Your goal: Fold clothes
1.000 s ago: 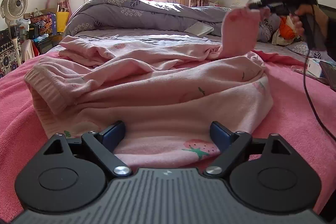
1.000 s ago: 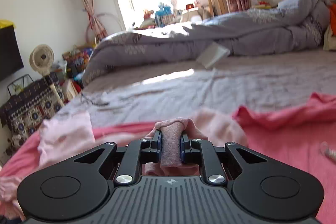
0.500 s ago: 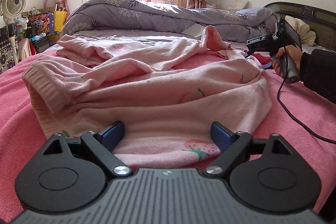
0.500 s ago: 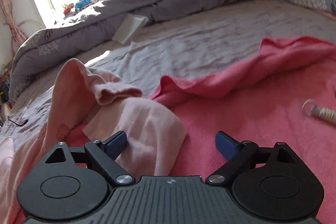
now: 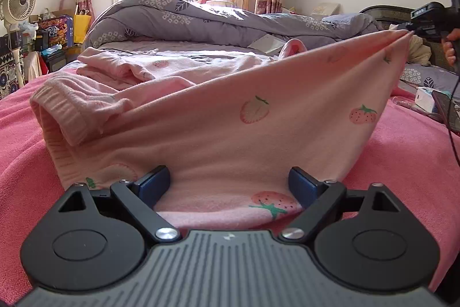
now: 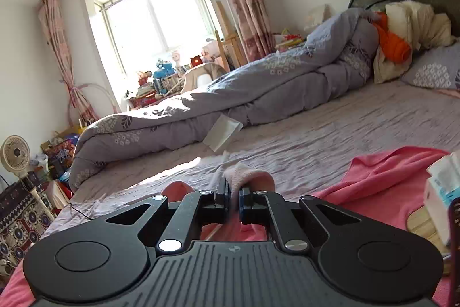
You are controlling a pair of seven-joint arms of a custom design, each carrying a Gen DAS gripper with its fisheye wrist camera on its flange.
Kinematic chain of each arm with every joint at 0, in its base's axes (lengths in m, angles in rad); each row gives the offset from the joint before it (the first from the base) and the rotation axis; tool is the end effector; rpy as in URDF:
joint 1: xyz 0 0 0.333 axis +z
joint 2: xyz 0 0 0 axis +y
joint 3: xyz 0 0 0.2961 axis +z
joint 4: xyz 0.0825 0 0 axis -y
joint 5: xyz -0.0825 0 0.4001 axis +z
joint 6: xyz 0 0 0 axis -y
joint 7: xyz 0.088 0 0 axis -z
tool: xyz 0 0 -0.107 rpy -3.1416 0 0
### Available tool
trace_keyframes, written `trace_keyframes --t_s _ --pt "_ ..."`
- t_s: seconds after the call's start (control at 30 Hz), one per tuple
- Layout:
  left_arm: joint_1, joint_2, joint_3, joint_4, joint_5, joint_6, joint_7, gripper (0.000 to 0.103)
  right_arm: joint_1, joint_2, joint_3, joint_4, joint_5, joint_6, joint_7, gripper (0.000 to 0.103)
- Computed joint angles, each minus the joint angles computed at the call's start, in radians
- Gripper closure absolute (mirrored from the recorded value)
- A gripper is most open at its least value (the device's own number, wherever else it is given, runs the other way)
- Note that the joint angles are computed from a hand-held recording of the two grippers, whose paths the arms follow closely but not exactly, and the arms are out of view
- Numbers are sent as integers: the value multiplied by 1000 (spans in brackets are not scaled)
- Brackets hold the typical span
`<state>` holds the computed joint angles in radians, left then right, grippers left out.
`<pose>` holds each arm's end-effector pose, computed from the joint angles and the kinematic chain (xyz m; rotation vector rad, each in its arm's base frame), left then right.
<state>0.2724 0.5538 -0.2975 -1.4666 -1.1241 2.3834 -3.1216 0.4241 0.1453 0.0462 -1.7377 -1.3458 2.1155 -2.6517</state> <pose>0.7436 0.0135 0.3935 -0.9233 2.2898 -1.4216 0.6020 0.2541 0.5196 -0.6521 2.0315 -1.1918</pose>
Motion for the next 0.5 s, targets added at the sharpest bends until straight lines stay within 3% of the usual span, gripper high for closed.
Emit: trace_keyframes --t_s 0.1,0.17,0.23,0.3,0.33,0.37,0.47,0.5 --pt "-4 -2 1 -2 5 8 0 13 -4 -35 23 -50 172 -56 -215 80" --pt "-4 -14 0 -17 1 21 4 12 1 8 35 -29 298 -142 -344 63" --pt "-10 -62 5 -75 -13 78 8 11 18 30 38 -46 321 -160 -353 61" --pt "-14 -147 6 -181 -76 179 33 11 38 27 39 -91 289 -120 -316 47" --pt "-6 -196 -1 -238 -154 222 86 11 53 18 43 -118 259 -111 -285 35" --pt "-2 -242 -2 -289 -237 261 144 11 68 13 49 -139 229 -106 -260 31" --pt "5 -335 12 -381 -464 297 344 5 91 22 60 -158 191 -93 -242 31" --pt "-7 -342 23 -388 -477 312 386 4 94 32 60 -154 189 -79 -242 30"
